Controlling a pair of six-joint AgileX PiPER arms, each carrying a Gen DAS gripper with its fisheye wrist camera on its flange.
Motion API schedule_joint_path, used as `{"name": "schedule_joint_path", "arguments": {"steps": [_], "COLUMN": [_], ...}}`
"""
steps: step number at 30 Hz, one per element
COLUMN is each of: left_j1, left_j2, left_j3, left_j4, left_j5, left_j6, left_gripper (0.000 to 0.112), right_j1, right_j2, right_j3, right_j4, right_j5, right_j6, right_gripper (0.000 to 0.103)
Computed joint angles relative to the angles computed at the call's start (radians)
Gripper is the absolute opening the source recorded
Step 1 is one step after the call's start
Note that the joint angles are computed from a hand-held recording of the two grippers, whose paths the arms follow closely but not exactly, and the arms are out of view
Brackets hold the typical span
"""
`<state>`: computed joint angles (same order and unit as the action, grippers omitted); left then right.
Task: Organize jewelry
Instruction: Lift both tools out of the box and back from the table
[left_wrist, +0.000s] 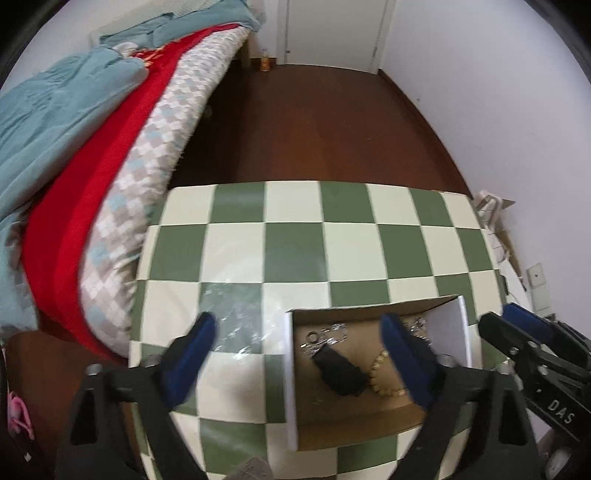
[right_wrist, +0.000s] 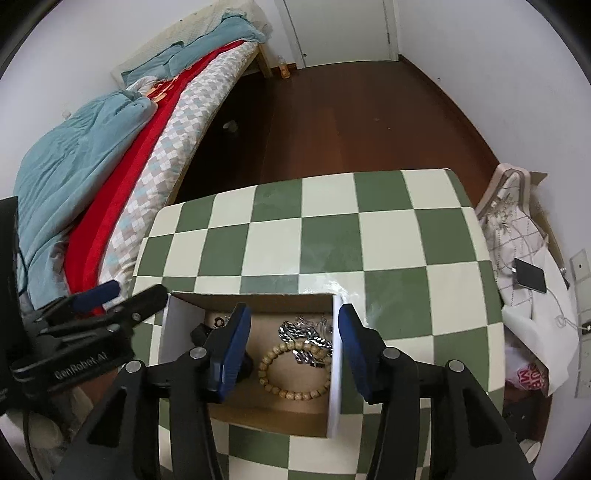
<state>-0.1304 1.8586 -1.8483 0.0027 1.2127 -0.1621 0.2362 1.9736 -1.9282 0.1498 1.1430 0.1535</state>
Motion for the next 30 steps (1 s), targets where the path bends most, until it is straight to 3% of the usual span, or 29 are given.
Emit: {"name": "schedule_joint_path", "arguments": {"steps": [1, 3, 5, 9, 15, 21, 30], "left_j1": [-0.001, -0.005, -0.017, -0.048, -0.066, -0.118, -0.260], "left_j2": [-0.020, -0.066, -0.121, -0.206, -0.308, -0.435, -0.653], "left_j3": [0.026, 0.089, 0.168, 0.311, 0.466, 0.559, 0.570], "left_j4": [0.015, 0.051, 0.101, 0.202, 0.230, 0.268, 0.348], "left_j5": [-0.017, -0.055, -0.100, -0.161, -0.198, -0.176, -0.037], "left_j6": [-0.010, -0.035, -0.068, -0.148, -0.194, -0.243, -0.336], "left_gripper": [0.103, 0.103, 0.103, 0.103, 0.103, 0.103, 0.103], "right_j1": [0.002, 0.018, 0.043, 0.090, 0.141, 0.190, 0.292], "right_j2": [-0.011, -0.042, -0.076, -0.129, -0.223, -0.328, -0.558], "right_j3": [0.016, 0.065, 0.124, 0.244, 0.413, 0.507, 0.551], "right_j4": [-0.007, -0.057, -0.121, -0.222, -0.310, -0.365, -0.480], "right_j5": [-0.004, -0.009, -0.018, -0.037, -0.079, -0.076, 0.050], "right_j6": [0.007, 0.034, 0.066, 0.127, 0.235, 0.316, 0.421], "right_gripper": [0.056, 0.078, 0.093, 0.103, 0.103, 0.103, 0.103]}}
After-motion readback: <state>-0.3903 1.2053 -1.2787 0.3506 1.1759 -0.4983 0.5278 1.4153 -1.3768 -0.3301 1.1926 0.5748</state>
